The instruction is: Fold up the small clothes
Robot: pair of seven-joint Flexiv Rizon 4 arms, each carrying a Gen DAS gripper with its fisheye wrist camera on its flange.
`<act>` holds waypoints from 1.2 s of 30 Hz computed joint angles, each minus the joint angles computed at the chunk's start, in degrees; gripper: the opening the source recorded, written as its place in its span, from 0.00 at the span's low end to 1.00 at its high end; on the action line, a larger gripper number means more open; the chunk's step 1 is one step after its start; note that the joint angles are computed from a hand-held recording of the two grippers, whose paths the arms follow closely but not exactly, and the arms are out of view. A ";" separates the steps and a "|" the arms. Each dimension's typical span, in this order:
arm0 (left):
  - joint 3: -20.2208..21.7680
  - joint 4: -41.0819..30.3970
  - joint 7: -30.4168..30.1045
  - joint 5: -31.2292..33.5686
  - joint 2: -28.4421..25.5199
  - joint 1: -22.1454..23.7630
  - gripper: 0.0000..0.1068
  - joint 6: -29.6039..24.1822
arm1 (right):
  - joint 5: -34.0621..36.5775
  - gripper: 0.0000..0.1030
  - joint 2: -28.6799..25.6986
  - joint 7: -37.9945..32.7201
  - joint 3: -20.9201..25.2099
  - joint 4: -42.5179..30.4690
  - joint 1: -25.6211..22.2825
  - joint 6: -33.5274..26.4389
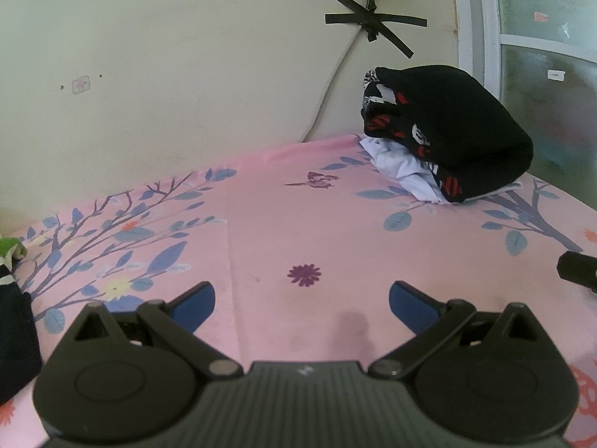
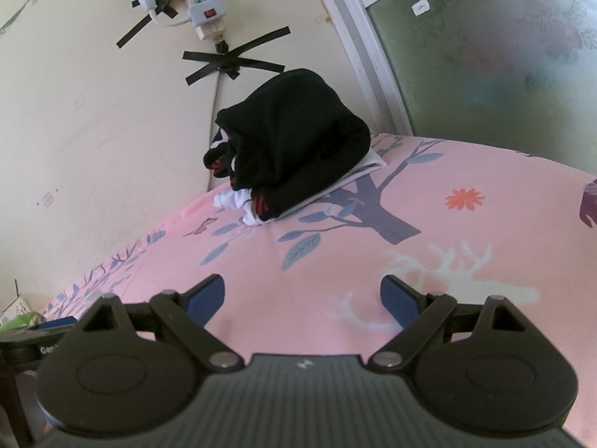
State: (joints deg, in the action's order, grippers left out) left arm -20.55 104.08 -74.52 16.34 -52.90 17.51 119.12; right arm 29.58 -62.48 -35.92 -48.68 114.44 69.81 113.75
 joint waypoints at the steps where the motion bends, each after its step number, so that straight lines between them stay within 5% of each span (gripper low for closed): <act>1: 0.02 0.00 0.03 0.05 0.02 -0.01 0.96 -0.03 | -0.04 0.82 0.04 -0.05 0.05 0.02 -0.06 0.09; 36: -6.15 1.81 4.59 1.30 -0.09 5.17 0.96 -3.14 | -6.87 0.82 6.90 -1.72 0.87 2.36 0.88 -3.54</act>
State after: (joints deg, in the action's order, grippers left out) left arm -26.70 105.89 -69.92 17.64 -52.99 22.68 115.98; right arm 22.71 -55.58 -37.63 -47.81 116.80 70.69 110.21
